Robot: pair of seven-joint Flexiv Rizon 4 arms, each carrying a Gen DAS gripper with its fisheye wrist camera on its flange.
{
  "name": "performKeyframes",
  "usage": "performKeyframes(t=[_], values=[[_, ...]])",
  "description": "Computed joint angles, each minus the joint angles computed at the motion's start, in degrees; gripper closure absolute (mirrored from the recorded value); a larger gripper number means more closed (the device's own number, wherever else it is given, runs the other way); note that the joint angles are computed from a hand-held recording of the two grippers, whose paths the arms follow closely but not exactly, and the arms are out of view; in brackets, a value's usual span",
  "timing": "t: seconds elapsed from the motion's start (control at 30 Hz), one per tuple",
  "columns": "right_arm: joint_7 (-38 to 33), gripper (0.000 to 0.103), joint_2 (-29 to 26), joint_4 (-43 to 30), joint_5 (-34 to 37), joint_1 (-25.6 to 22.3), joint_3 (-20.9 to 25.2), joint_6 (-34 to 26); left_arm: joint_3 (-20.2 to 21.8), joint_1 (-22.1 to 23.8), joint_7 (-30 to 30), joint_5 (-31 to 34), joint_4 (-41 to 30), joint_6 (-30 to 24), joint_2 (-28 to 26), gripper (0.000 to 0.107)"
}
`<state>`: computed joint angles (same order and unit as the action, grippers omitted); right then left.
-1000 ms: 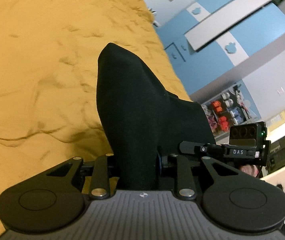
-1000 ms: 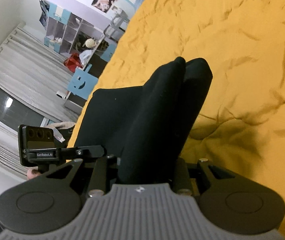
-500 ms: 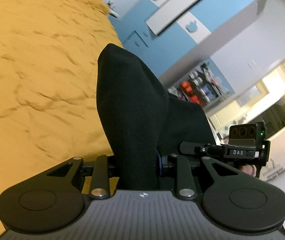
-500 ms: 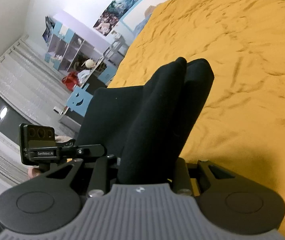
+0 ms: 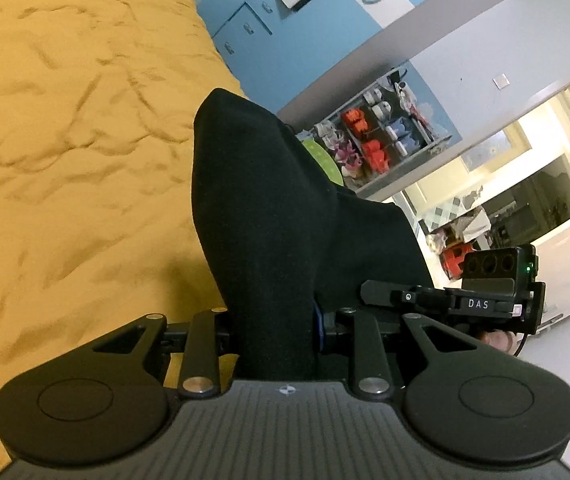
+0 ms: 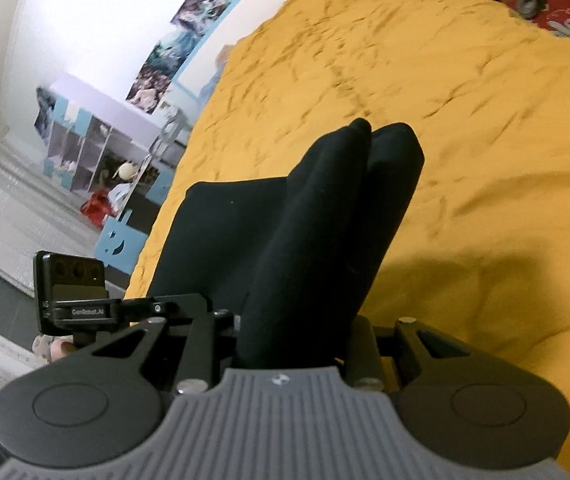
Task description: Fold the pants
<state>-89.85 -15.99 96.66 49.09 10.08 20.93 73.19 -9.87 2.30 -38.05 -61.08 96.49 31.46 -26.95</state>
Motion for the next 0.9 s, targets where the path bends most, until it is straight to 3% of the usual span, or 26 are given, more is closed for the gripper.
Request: performKeyframes(t=[0.2,0.43,0.67,0.9], values=[[-1.34,0.082,-1.71,-5.58,-2.41,-3.08,-2.66,-5.64,-1.92,-0.9,-3.85,1.35,-8.2,0.55,-4.72,0.076],[-2.94,0.081,-9.42,-15.83,-4.69,-7.81,-4.09,-14.62,-4.52,-2.32,-9.67,5.9,-18.88,2.42,-12.77,0.076],[-3.34,0.081,-17.55,-22.89,-7.25,-10.34,-3.58,-17.53,-6.61,-2.58,-17.02,10.79,-29.87,0.47,-22.53,0.076],[-2.14,0.08,-24.92,-25.36,-8.06,-12.24,-2.16,-18.05,-6.24,-4.1,-23.66,17.3,-37.64,-0.91,-30.45,0.076]])
